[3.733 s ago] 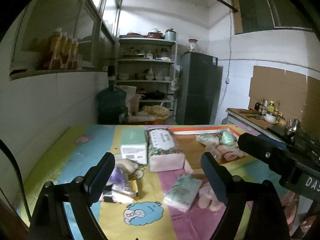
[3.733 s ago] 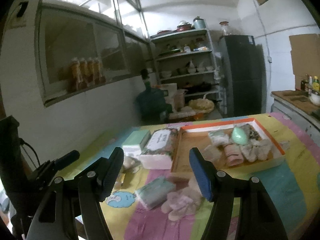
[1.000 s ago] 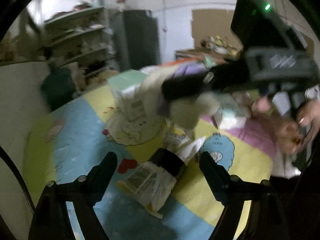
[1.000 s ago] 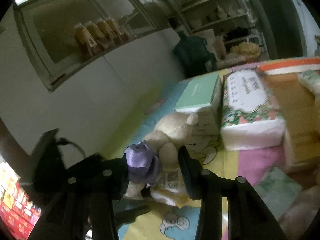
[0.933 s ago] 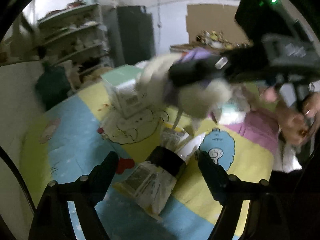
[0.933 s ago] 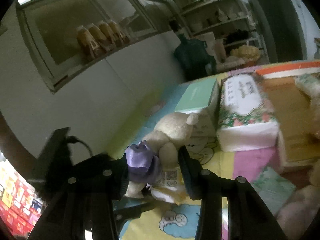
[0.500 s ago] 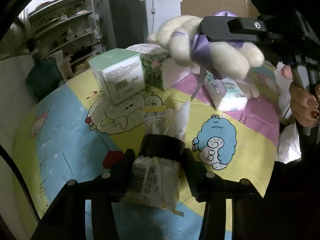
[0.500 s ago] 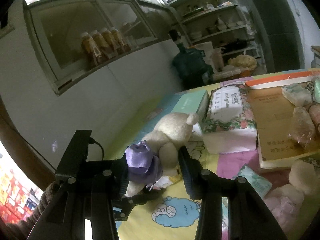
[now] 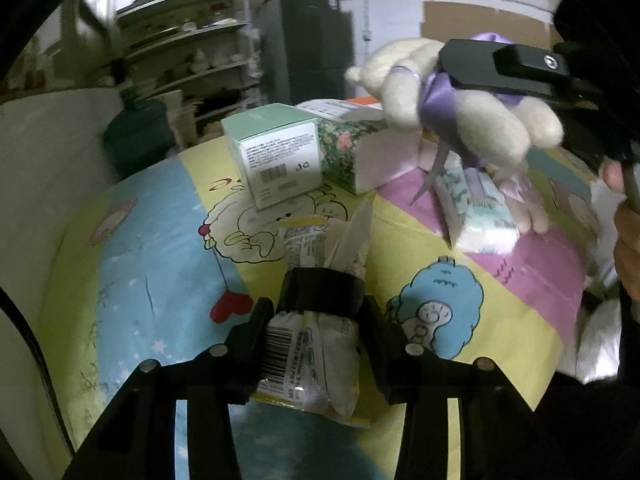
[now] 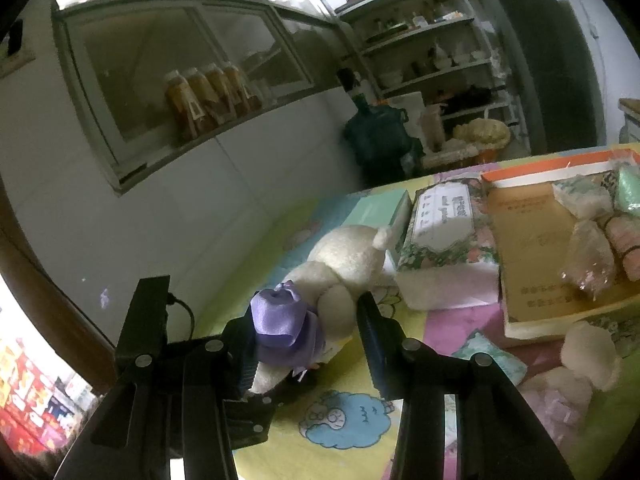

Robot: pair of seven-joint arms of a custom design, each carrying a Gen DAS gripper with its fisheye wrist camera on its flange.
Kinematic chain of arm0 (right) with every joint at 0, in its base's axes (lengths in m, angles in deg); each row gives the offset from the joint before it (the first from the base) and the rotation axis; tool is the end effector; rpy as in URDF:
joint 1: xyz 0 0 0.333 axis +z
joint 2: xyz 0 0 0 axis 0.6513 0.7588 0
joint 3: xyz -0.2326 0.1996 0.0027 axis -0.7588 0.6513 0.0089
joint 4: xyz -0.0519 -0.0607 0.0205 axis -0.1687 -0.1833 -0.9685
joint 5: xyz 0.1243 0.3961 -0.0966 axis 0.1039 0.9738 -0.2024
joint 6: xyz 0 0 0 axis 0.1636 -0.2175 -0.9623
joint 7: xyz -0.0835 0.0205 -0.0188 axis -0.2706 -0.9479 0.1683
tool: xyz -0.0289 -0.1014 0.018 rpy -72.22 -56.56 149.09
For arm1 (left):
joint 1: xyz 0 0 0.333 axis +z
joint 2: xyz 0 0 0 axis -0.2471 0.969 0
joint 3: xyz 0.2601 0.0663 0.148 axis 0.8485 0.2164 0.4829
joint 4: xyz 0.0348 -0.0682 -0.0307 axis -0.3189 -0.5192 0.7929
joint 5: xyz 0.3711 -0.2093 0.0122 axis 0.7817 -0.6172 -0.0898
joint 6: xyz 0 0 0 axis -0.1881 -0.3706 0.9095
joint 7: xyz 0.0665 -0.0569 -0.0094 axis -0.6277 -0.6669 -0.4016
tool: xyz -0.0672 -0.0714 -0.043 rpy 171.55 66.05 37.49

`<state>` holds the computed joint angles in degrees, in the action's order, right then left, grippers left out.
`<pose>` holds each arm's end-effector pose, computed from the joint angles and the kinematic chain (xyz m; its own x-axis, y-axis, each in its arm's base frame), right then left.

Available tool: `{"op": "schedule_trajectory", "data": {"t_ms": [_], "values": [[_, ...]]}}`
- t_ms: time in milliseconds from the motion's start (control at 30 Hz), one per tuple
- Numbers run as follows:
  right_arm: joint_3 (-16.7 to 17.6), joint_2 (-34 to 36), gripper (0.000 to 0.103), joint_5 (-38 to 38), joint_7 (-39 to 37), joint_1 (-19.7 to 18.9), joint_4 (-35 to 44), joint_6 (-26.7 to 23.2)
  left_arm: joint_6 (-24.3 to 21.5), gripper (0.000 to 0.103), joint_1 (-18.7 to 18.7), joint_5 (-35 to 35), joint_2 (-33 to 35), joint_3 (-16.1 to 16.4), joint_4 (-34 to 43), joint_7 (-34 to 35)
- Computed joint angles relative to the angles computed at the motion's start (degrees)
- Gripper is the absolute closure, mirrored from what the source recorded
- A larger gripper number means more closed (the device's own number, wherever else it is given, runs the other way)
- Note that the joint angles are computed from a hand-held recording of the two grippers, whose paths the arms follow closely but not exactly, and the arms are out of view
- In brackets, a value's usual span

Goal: Organize soft objects
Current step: 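Carry the teddy bear and snack packet toward the cardboard tray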

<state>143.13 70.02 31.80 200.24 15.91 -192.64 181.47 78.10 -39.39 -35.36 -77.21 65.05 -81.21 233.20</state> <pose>0.3983 0.3841 0.4791 0.2376 -0.8519 -0.4668 -0.5733 0.2649 -0.7753 0.4770 -0.1731 0.4287 -0.6902 -0.7207 -0.0644 -0.4766 0.5198 -0.7089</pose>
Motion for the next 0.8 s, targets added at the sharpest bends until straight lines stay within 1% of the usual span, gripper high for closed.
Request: {"op": "schedule_trajectory", "data": {"t_ms": [100, 167, 233, 433, 533, 700, 733, 800], "values": [[-0.7, -1.0, 0.058, 0.1, 0.1, 0.7, -0.3, -0.3, 1.9, 0.059, 0.2, 0.0, -0.3, -1.1, -0.7, -4.3], [-1.2, -1.9, 0.058, 0.1, 0.4, 1.1, -0.7, -0.5, 3.6, 0.059, 0.2, 1.5, -0.5, -1.7, -1.3, -7.4], [-1.4, -2.9, 0.058, 0.0, 0.8, 1.3, -1.0, -0.9, 5.9, 0.059, 0.0, 3.6, -0.5, -2.1, -1.9, -10.8], [-4.3, -3.9, 0.058, -0.4, 0.9, 4.0, -2.4, -0.6, 9.3, 0.059, -0.7, 9.0, -2.0, -2.1, -3.4, -21.3], [-5.5, -5.0, 0.058, -0.2, 0.7, 5.1, -2.9, -0.9, 10.7, 0.059, 0.0, 12.2, -3.5, -3.4, -4.4, -27.3], [-9.6, -7.2, 0.058, -0.2, -0.5, 8.8, -4.7, -1.1, 12.9, 0.059, 0.1, 15.0, -5.6, -5.0, -5.5, -35.8], [-10.0, -7.7, 0.058, -0.1, -0.6, 9.1, -4.9, -1.3, 13.2, 0.059, -0.2, 15.5, -6.0, -5.0, -5.6, -36.9], [-11.5, -8.9, 0.058, -0.1, -1.0, 10.3, -5.7, -1.4, 14.3, 0.059, 1.3, 17.2, -7.1, -7.2, -6.2, -40.8]]}}
